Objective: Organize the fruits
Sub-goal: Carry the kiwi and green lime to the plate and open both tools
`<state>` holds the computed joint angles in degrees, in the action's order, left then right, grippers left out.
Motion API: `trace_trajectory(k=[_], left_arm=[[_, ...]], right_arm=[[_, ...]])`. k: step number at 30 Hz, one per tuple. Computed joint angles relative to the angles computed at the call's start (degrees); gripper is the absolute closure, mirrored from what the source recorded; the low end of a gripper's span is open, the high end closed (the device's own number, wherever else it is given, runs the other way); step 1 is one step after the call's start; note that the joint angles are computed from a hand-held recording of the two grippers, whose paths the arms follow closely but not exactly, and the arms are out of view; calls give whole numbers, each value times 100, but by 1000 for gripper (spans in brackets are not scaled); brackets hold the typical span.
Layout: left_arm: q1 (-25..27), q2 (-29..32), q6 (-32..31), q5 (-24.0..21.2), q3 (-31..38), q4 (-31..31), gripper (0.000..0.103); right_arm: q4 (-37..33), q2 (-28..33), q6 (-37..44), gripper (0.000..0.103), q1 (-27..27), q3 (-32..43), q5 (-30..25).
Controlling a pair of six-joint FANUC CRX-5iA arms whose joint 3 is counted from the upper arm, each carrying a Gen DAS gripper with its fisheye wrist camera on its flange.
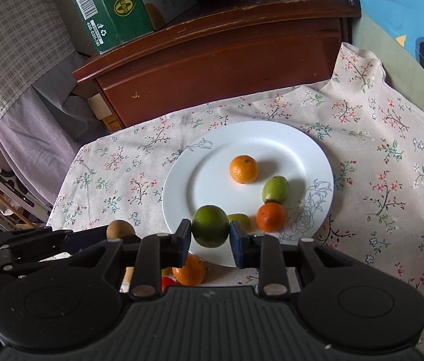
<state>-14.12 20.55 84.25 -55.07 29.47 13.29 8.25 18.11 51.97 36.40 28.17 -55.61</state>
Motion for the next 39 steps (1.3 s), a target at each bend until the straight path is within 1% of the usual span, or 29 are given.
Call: trace_trajectory(k=[3,13,25,28,30,33,35,37,39], left_arm=[[23,153,-58,45,128,103,78],[29,707,76,-54,726,215,78],[3,1116,192,-133,1171,261,78],[-28,1121,255,-102,1210,166,75],[-38,1132,337,-143,1278,100,74],[-27,1106,422,-156,1311,52,69],[-11,1078,451,-188,1329,27,69],[8,1041,528,-242,1355,-32,65],[23,982,590,-260,1346,-114,55]], right_arm=[[81,83,-59,75,-28,52,31],[42,369,-110,75,-165,340,-59],[28,634,-157,75,-245,607,-156],[119,627,-314,72,-253,547,-84],[123,605,-341,72,-262,524,-34],[167,578,-331,72,-247,499,9],[91,576,-238,72,-248,539,-15],[81,585,-189,72,-231,575,-62],[61,580,-116,72,-213,594,-92]])
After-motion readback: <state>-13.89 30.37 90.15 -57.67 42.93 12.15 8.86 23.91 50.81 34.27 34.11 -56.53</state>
